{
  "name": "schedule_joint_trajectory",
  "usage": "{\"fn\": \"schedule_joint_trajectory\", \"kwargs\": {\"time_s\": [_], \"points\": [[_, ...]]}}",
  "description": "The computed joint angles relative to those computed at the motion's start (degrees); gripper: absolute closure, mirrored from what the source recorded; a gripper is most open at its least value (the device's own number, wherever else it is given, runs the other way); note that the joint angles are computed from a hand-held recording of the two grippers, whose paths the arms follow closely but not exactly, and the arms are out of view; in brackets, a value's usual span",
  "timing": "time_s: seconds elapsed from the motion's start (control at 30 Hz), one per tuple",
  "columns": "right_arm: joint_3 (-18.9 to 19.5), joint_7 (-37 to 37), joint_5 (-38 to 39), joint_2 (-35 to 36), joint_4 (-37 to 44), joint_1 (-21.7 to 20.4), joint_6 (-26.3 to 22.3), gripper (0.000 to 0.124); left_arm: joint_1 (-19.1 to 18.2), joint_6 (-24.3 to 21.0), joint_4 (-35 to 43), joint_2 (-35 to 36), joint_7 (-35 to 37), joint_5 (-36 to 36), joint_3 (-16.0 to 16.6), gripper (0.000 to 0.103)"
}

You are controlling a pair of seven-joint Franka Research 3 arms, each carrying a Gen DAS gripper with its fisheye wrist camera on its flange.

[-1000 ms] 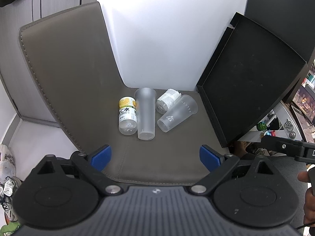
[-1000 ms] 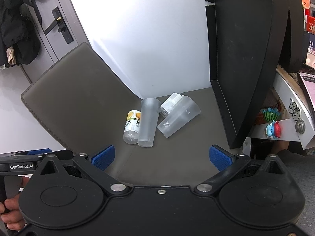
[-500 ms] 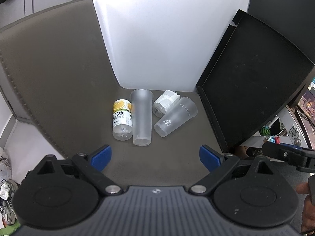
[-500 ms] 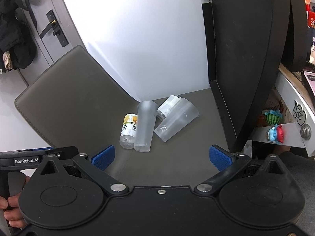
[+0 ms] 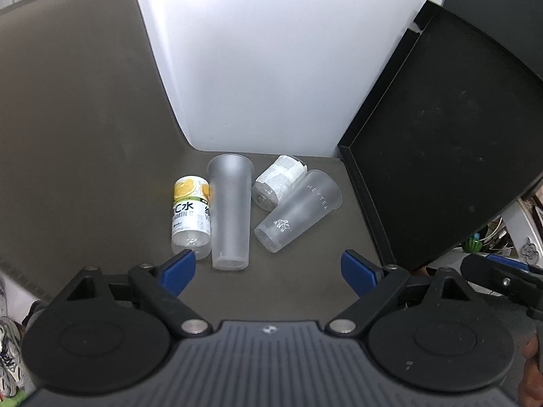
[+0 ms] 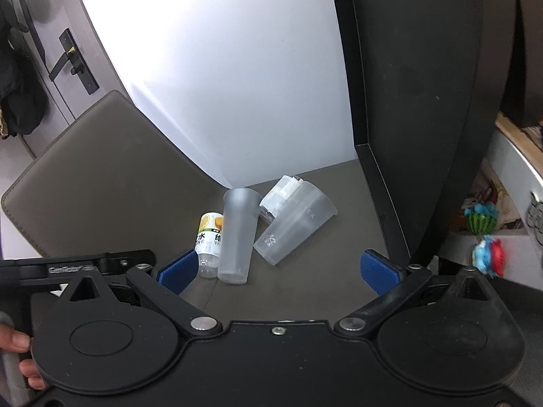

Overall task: Flip cup upright
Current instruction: 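Lower the left gripper around the upright frosted cup and close it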

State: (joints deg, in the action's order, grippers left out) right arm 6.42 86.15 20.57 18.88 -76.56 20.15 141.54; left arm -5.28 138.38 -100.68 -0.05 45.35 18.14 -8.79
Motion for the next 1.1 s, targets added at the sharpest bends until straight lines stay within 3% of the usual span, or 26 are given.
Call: {"fn": "schedule_joint_trajectory", "kwargs": {"time_s": [0.23,0.57,1.1], "points": [[0.4,-0.2,0.9,5.6,7.0,-0.7,-2.2,0.03,0.5,-0.7,5.9,6.6,1.3,-1.5,0.7,0.016],[0.1,1.5,0.6,12.5,15.8,-0.7,-7.1,0.044,1.7,-3.8,13.6,15.2,1.8,-4.9,1.6,0.033],[0.1,5.6,-1.3,24.0,32.7,-0.4,-15.3,0.051,2.2,-9.3,24.3,25.8,4.2,-8.5,1.7,0.038]]}}
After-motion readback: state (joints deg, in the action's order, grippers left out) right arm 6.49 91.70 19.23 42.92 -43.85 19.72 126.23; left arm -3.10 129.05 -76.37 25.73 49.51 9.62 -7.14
